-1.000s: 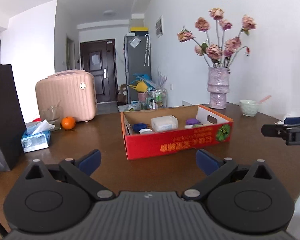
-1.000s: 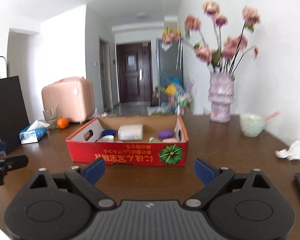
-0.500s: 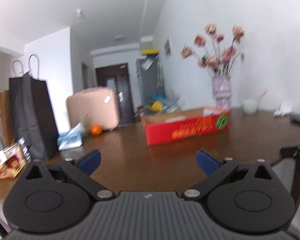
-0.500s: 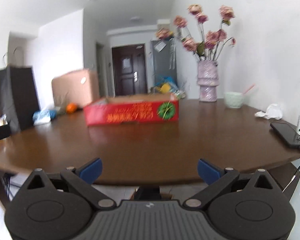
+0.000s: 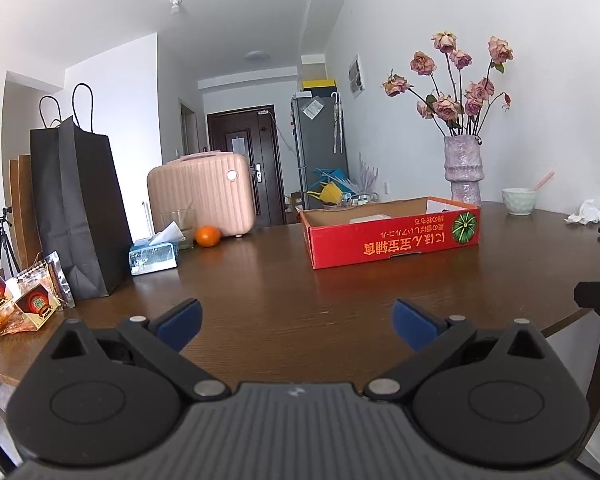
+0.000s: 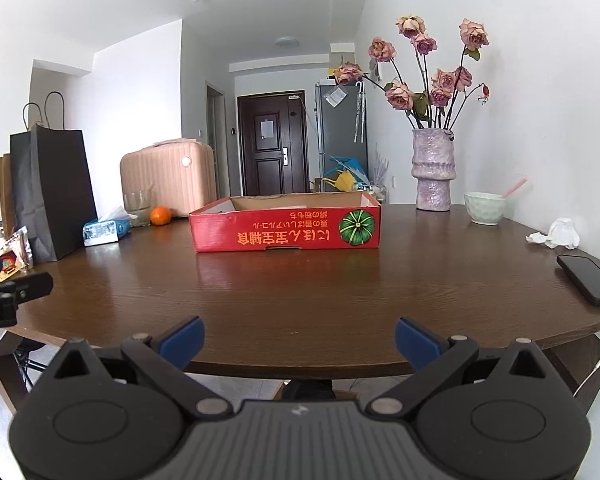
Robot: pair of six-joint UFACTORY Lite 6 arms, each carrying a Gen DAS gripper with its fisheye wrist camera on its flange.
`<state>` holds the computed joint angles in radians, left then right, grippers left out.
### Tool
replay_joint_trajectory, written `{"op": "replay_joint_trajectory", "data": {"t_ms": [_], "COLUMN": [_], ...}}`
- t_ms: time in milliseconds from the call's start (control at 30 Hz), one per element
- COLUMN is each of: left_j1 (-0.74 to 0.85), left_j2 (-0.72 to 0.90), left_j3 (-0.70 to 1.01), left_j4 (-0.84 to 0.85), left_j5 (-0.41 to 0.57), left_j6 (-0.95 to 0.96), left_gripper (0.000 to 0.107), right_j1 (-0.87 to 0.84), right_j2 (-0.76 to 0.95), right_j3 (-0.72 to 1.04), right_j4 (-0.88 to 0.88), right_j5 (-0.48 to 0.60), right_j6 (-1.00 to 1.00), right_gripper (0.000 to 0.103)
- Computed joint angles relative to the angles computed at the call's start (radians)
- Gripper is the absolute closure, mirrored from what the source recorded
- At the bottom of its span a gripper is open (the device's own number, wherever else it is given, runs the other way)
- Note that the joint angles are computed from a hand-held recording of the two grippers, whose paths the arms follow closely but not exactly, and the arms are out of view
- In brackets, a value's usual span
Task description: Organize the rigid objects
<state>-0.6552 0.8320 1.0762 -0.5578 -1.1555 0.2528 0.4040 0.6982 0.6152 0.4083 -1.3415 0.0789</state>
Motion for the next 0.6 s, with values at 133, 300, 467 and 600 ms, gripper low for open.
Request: {"op": "replay_joint_trajectory", "data": {"t_ms": [133,300,467,600], "left_j1": [0.005,-0.001,-0.004,-0.004], "left_j2": [0.0,0.009,0.014,0.013], "left_j3": [-0.002,0.004,0.006,0.007], "left_j4": [0.018,0.019,0.015,0.006], "left_j5": [0.006,0.006,0.002,0.005], "left_j6": [-0.008,-0.006,-0.008,-0.005], "left_gripper": [0.004,0.004,0.004,0.004], "right_j1": [-0.011,0.004,0.001,-0.003], "right_j2": [0.004,0.026,0.031,0.032], "right_j3": [0.004,0.024,0.029,0.031], "right_j4": [0.003,0.03,0.022,0.021], "right_j5": [0.007,0.001,0.007,0.014], "right_j6": [0.019,0.009,0.008,0.007], "right_gripper": [0.001,0.0,0.0,0.0]}}
